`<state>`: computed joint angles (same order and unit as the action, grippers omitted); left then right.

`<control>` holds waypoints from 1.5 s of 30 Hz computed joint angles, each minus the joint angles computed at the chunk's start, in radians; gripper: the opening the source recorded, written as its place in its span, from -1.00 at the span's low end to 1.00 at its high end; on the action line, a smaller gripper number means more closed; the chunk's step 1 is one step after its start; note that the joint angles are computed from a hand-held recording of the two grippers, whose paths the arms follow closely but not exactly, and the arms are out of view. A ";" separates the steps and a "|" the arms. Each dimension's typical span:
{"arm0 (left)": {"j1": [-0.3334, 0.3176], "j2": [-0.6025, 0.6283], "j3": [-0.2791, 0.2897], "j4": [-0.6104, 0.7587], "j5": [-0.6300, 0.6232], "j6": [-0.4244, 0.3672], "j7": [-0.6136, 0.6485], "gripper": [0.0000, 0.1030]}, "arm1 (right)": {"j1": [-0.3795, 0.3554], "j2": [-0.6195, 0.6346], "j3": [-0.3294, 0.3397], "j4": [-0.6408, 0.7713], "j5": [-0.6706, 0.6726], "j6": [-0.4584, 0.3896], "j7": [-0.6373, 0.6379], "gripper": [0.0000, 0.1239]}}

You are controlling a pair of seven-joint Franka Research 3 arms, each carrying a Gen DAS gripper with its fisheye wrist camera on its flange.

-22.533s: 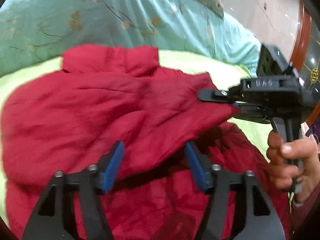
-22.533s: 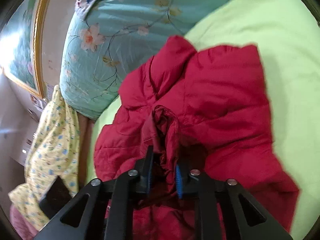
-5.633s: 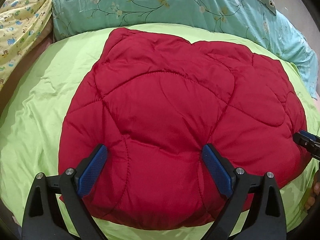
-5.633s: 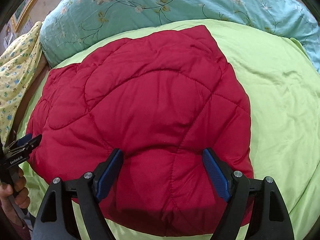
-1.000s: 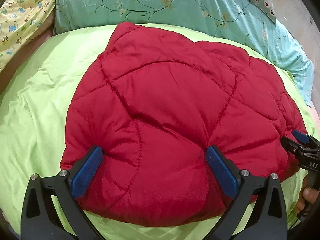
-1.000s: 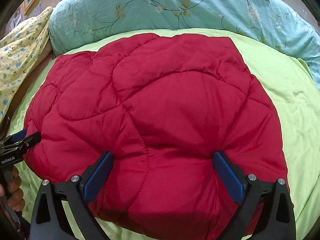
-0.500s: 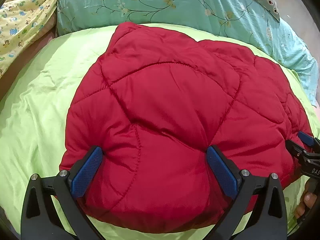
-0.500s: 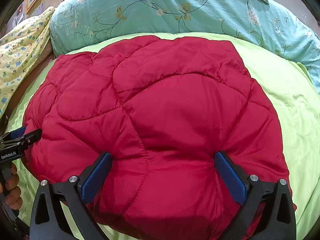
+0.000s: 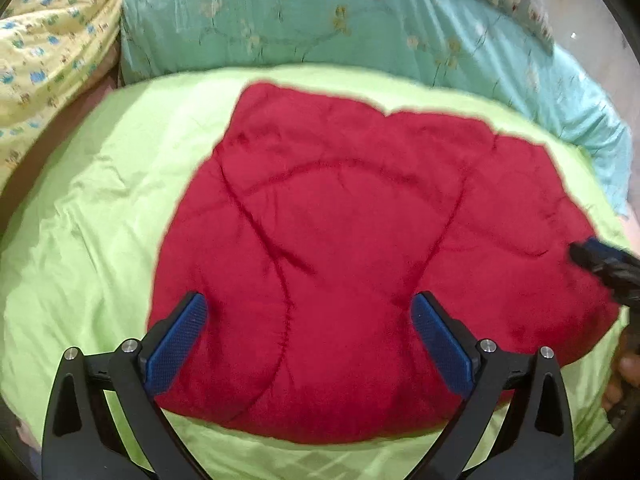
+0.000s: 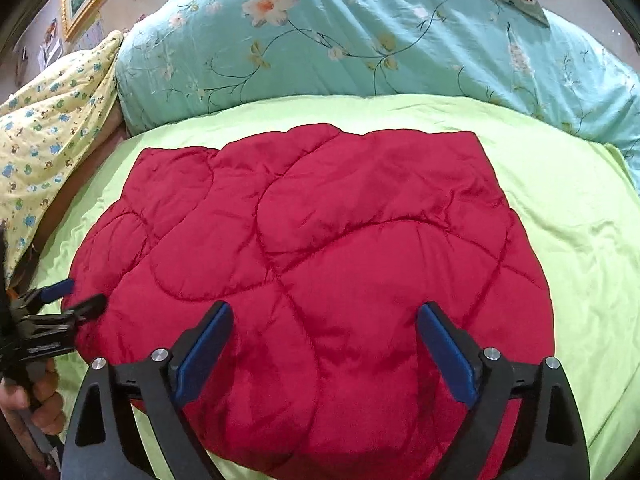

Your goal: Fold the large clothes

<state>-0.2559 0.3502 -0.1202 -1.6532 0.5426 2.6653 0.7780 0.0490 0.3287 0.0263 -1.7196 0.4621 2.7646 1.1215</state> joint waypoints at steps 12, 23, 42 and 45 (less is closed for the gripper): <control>-0.012 0.267 -0.021 0.379 -0.167 -0.153 0.194 1.00 | -0.007 0.169 -0.035 0.246 -0.098 -0.154 0.118 0.53; -0.044 0.400 0.014 0.594 -0.201 -0.275 0.238 1.00 | -0.033 0.287 -0.021 0.413 -0.114 -0.216 0.177 0.54; -0.053 0.301 0.017 0.457 -0.158 -0.232 0.206 1.00 | 0.002 0.115 -0.032 0.150 -0.105 -0.111 0.115 0.50; -0.028 0.185 -0.011 0.277 -0.169 -0.137 0.203 1.00 | -0.006 0.110 -0.023 0.147 -0.097 -0.108 0.105 0.49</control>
<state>-0.2841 0.5351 -0.1312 -1.3763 0.3731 2.5279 0.9814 0.0426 0.4389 0.0037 -1.5730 0.3648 2.6565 1.2260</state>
